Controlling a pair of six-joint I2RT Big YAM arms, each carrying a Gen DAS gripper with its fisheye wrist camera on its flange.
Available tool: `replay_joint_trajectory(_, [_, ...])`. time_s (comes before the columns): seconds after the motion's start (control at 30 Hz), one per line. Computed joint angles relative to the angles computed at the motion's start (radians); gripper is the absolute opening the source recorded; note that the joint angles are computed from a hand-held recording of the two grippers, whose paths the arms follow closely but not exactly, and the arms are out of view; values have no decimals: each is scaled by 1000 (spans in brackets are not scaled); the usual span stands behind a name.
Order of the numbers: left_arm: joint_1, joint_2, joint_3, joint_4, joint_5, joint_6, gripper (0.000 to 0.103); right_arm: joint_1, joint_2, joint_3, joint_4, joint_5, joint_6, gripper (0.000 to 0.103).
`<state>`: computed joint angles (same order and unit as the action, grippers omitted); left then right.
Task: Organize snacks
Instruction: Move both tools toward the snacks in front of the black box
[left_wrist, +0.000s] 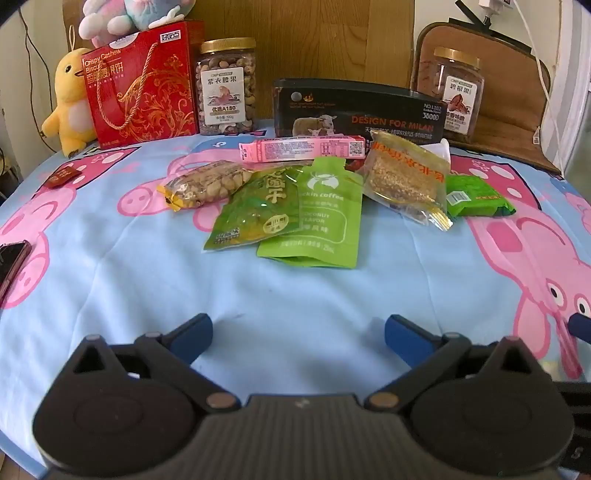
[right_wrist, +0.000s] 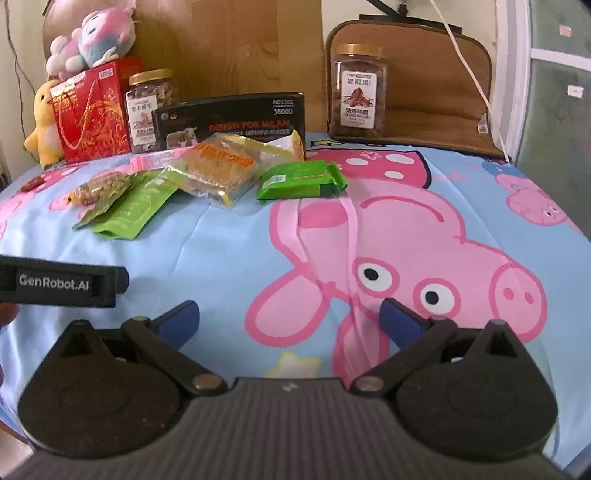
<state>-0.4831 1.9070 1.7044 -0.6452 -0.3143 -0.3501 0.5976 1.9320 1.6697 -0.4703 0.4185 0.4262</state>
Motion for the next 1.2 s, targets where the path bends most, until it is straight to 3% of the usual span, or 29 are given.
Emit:
replay_joint_trajectory(0.13, [1,-1,-1,-1,4,3,103,-12,15,9,23,0,-4,103])
replay_joint_trajectory(0.2, [4,-5,-8,8,8,11,103,7,20,29,-7,33,-40,103])
replay_joint_trajectory(0.27, [9,-19,-34,29,13,19,103,6,6,-6,38,25,-31,103])
replay_joint_trajectory(0.43, [7,-25,-48,47,1,12,103,4,3,-19,62,22,-47,103])
replay_joint_trajectory(0.57, [-4,-8,-19,24,-17,-2,103,4,1,-27,76,20,-58,103])
replay_joint_trajectory(0.7, [14,-5,9,-21,19,17,103,1,-5,-31,80,3,-82,103])
replay_joint_trajectory(0.83, [28,-35,-19,50,-105,38,103,-6,-15,-32,123,22,-165,103])
replay_joint_trajectory(0.97, [55,-28,24,52,-102,51,103,-23,8,24,153,52,-268,103])
replay_joint_trajectory(1.1, [71,18,81,51,-92,65,103,-45,64,110,147,40,-266,103])
replay_joint_trajectory(1.2, [75,50,95,102,-121,104,103,-56,94,147,166,25,-251,103])
